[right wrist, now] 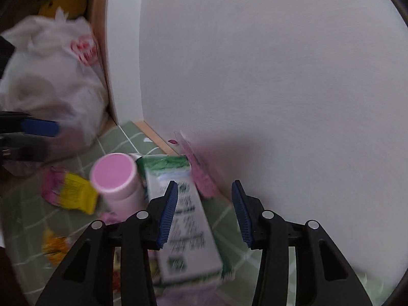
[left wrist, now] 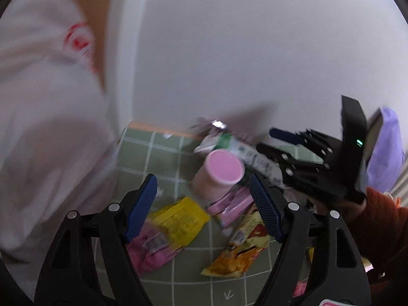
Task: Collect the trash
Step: 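Move both grippers back toward the pink cup and green carton, then grasp the pink plastic spoon with the right gripper while the left reaches toward the green milk carton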
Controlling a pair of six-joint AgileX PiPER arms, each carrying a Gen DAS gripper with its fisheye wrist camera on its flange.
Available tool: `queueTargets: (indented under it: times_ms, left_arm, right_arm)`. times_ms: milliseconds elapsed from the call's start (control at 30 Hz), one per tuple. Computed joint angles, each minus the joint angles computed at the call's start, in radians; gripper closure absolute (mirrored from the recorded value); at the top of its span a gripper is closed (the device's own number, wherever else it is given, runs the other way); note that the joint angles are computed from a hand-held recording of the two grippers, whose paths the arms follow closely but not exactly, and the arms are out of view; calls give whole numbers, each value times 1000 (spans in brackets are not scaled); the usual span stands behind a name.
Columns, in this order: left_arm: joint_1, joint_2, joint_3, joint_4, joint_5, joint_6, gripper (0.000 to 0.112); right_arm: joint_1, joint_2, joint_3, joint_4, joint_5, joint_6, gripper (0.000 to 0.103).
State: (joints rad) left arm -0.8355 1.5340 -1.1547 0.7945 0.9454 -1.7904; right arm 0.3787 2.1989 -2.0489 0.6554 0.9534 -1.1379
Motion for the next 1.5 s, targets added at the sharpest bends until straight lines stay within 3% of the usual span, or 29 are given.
queueTargets:
  times_ms: [100, 167, 200, 300, 467, 500, 633, 733, 867, 967, 1067, 1133, 1267, 1433, 1500]
  left_arm:
    - [-6, -16, 36, -5, -3, -76, 41]
    - [-9, -19, 46, -7, -3, -103, 41]
    - [-6, -19, 50, -9, -11, -108, 41]
    - [21, -12, 50, -23, -58, -93, 41]
    - [92, 27, 15, -117, -221, 82, 41]
    - [116, 42, 4, -180, -287, 169, 41]
    - [164, 129, -72, -402, -428, 460, 41]
    - [167, 226, -211, -522, -377, 648, 41]
    - [148, 327, -363, -455, -315, 659, 41]
    - [135, 409, -466, -367, -262, 577, 41]
    - [139, 491, -580, -386, -147, 504, 41]
    - [154, 500, -578, -419, -179, 464, 41]
    - [163, 599, -708, -422, -104, 409, 41]
    - [168, 731, -939, -375, 78, 298, 39]
    - [181, 779, -1010, -393, 117, 293, 39]
  right_arm:
    - [37, 103, -153, -67, 50, 26, 64]
    - [52, 147, -222, -95, 77, 39, 74]
    - [53, 183, -288, -107, 118, 68, 79]
    - [38, 247, -424, -100, 227, 132, 83]
    - [-21, 134, -282, -40, 212, 142, 84]
    - [-42, 87, -218, -21, 194, 148, 84]
    - [-119, -76, 3, 16, 126, 126, 84]
    - [-192, -219, 201, 34, 55, 71, 84]
    - [-309, -371, 417, 61, 2, 52, 84]
    - [-400, -441, 521, 91, -2, 63, 84]
    - [-477, -506, 597, 118, 2, 58, 84]
    - [-513, -545, 642, 130, -6, 40, 84]
    - [-542, -611, 731, 135, -39, 20, 84]
    - [-607, -636, 745, 137, -9, 3, 84]
    - [-631, -636, 748, 137, 5, 0, 84]
